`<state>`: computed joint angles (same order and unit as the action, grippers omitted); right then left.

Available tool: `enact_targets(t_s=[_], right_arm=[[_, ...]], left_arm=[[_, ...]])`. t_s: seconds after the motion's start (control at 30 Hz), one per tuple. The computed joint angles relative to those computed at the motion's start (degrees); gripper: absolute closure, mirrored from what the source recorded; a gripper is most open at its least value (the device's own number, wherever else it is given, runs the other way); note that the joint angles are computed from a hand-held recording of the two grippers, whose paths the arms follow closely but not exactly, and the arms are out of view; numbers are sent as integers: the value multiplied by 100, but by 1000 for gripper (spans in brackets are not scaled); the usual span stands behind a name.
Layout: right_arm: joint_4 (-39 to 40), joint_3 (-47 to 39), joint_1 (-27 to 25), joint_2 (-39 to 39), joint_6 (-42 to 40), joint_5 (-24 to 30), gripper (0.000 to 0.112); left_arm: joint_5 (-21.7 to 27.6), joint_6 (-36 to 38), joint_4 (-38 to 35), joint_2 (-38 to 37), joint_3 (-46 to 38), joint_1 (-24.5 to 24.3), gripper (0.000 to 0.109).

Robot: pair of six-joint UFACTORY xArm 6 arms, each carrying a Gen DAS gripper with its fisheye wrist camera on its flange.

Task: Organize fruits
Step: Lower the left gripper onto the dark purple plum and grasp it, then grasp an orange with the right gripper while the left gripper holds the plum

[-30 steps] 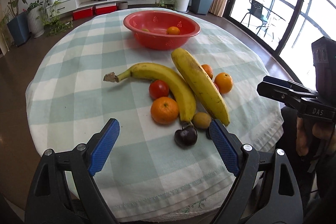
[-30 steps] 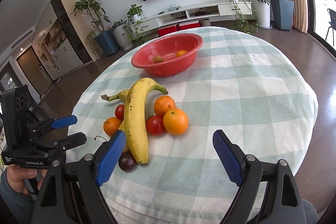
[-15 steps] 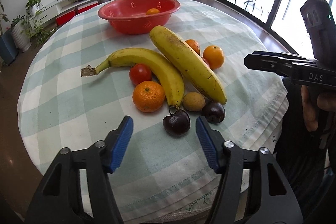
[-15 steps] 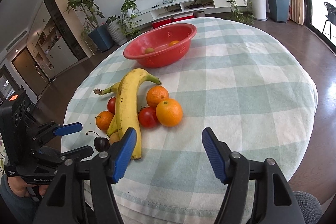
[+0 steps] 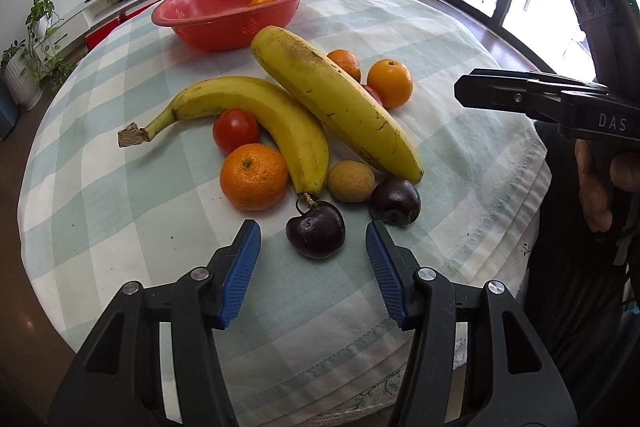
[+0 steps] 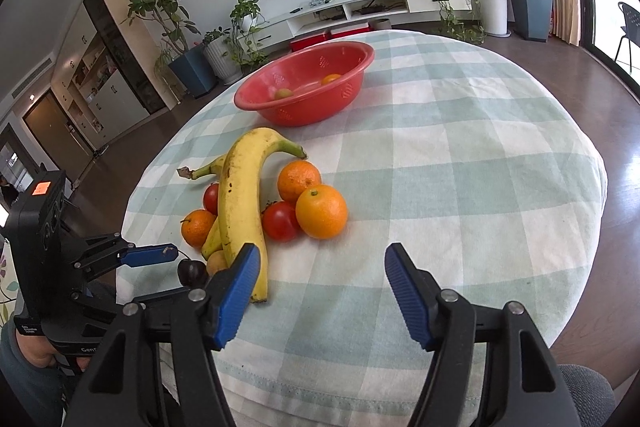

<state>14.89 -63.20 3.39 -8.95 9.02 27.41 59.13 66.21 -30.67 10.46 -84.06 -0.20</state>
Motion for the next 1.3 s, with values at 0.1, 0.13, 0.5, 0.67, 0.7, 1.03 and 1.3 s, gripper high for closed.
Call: enact_targets(t_s=[0.1,0.13,0.5,0.67,0.7,1.03,1.3], right_arm=[[0,-6,-2,1,-29,20,44],[-17,-19,8,11,-15,29,44],[-129,-49,37,30,86,107,44],[-140,-67,41,45,96,114,44],[-146,-70,46,47,100,125,44],[-190,-73,59,47,129,134,44],[-286,-410,8,235,136,444,44]], left_arm=[[-12,-85,33,57,-37,-26,56],[-32,-91,38,57,-28,-35,56],[-18,-213,109,104,-10,-90,75],[-68,-210,108,76,46,-96,75],[-71,-229,105,85,37,-97,75],[-109,-259,-10,88,58,-46,80],[-40,-322,-150,60,57,99,80]])
